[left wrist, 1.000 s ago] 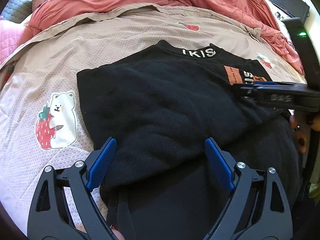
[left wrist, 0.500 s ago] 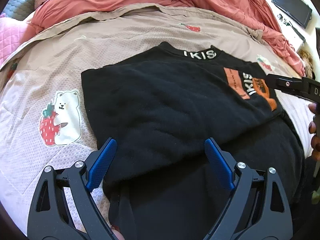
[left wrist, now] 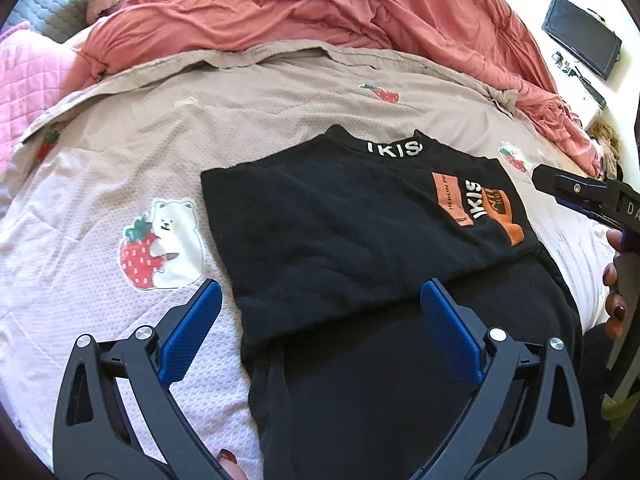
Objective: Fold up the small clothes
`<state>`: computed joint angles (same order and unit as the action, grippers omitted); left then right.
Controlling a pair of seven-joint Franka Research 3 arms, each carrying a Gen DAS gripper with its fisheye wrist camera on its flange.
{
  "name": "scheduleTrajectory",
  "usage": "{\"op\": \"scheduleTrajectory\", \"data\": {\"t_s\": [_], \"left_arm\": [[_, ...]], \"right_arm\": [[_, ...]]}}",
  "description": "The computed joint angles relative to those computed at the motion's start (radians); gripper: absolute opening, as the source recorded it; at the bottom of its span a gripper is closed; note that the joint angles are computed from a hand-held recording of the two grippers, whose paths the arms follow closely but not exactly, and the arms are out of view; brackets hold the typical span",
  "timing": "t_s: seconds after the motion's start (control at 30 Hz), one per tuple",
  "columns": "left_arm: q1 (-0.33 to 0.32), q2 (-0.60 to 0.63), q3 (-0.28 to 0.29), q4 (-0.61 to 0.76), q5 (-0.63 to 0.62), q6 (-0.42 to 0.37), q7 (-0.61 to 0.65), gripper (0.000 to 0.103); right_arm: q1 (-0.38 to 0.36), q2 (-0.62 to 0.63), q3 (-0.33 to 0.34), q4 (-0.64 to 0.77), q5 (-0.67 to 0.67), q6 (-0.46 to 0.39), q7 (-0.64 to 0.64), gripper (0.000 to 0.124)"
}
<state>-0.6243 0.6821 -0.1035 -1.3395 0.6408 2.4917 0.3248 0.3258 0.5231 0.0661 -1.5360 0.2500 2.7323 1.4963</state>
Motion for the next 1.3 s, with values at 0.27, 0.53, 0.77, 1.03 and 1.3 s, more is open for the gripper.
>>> {"op": "scheduleTrajectory", "data": {"t_s": [0.27,0.53,0.77,1.03,1.3], "left_arm": [[-0.016,-0.031,0.01,-0.024,0.039,-0.009,-0.037,0.093],[-0.027,-0.064,0.012,-0.059,0.075,-0.037,-0.105,0.093],[-0.038,-0.091,0.008,-0.082,0.114,-0.057,-0.185,0.093],[-0.041,-0.141,-0.005,-0.14,0.154,-0.082,-0.301,0.093],[-0.063,-0.169,-0.032,-0.157,0.204,-0.161,-0.362,0.093]], "right_arm": [[0.002,-0.044,0.005,-0.069,0.01,0.067,-0.028,0.098],[0.003,-0.08,0.006,-0.138,0.001,0.117,-0.059,0.098],[-0.002,-0.125,0.008,-0.2,0.003,0.143,-0.092,0.098],[-0.031,-0.19,0.024,-0.265,0.042,0.173,-0.155,0.098],[-0.051,-0.251,0.011,-0.338,0.048,0.226,-0.189,0.098]]}}
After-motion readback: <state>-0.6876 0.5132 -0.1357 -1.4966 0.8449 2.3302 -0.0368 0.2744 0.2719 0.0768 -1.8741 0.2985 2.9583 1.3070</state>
